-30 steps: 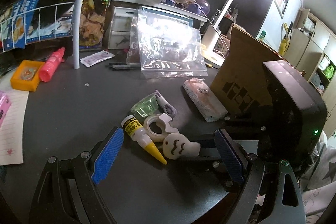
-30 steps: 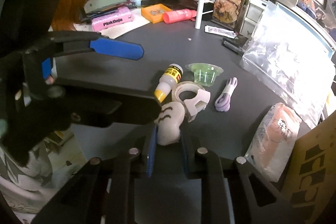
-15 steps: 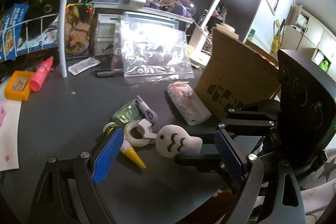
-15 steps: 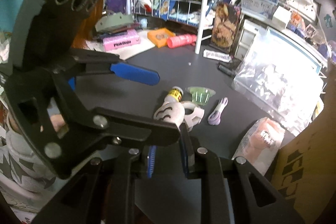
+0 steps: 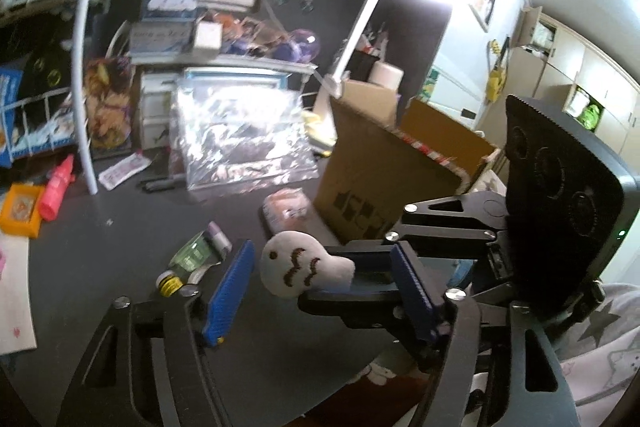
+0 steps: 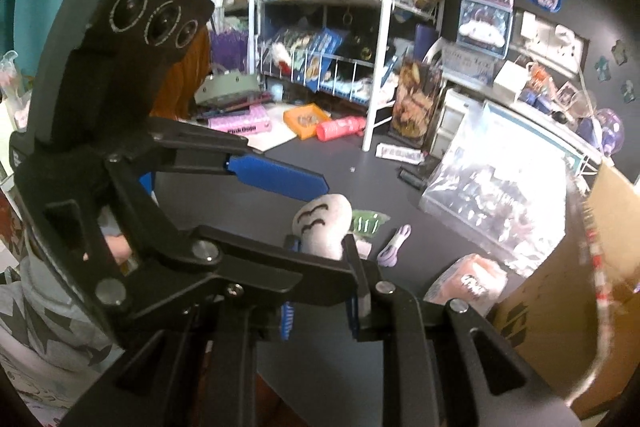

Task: Organize objects
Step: 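Close the right tool on the white ghost-shaped plush and lift it, then carry the ghost plush into the cardboard box and open the right tool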

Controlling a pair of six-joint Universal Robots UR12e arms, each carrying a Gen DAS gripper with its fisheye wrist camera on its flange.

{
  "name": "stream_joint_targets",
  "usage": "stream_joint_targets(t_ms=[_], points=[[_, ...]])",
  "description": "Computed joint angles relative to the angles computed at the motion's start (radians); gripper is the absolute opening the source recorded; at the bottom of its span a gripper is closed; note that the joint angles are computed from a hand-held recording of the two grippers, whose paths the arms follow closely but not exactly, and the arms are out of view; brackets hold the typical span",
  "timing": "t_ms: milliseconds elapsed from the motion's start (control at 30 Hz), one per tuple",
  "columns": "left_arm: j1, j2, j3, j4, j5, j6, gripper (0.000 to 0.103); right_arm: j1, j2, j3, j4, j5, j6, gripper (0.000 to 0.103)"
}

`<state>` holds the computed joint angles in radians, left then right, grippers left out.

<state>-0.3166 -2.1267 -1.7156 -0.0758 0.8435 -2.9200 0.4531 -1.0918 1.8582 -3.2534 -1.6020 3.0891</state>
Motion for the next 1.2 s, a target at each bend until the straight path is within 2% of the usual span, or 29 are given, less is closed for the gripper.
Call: stream_joint_targets(t_ms=[333,567,833,1033,1200], points=[[-0.039,0.023,0.04,-0.001,0.034,0.042,0.061,-0.012,-0.05,0.045,-0.104,-0.04,-0.014,0.017],[-0.077,0.027,0.108,-0.052,0.053,0.089,0.061,-0.035,-0.093,0.074,-0.165,-0.065,-0.019,0.017],[-0.132,-0.014,0.237,-0.226,0.062,0.158,0.06,-0.089,-0.146,0.126,-0.187,-0.077,0.028,0.017],[-0.17,-0.07,0.341,-0.38,0.074,0.188,0.06,-0.14,-0.171,0.169,-0.152,-0.062,0.085,0.017],[-0.188,-0.1,0.402,-0.47,0.084,0.195,0.06,-0.171,-0.189,0.184,-0.084,-0.063,0.105,0.018]])
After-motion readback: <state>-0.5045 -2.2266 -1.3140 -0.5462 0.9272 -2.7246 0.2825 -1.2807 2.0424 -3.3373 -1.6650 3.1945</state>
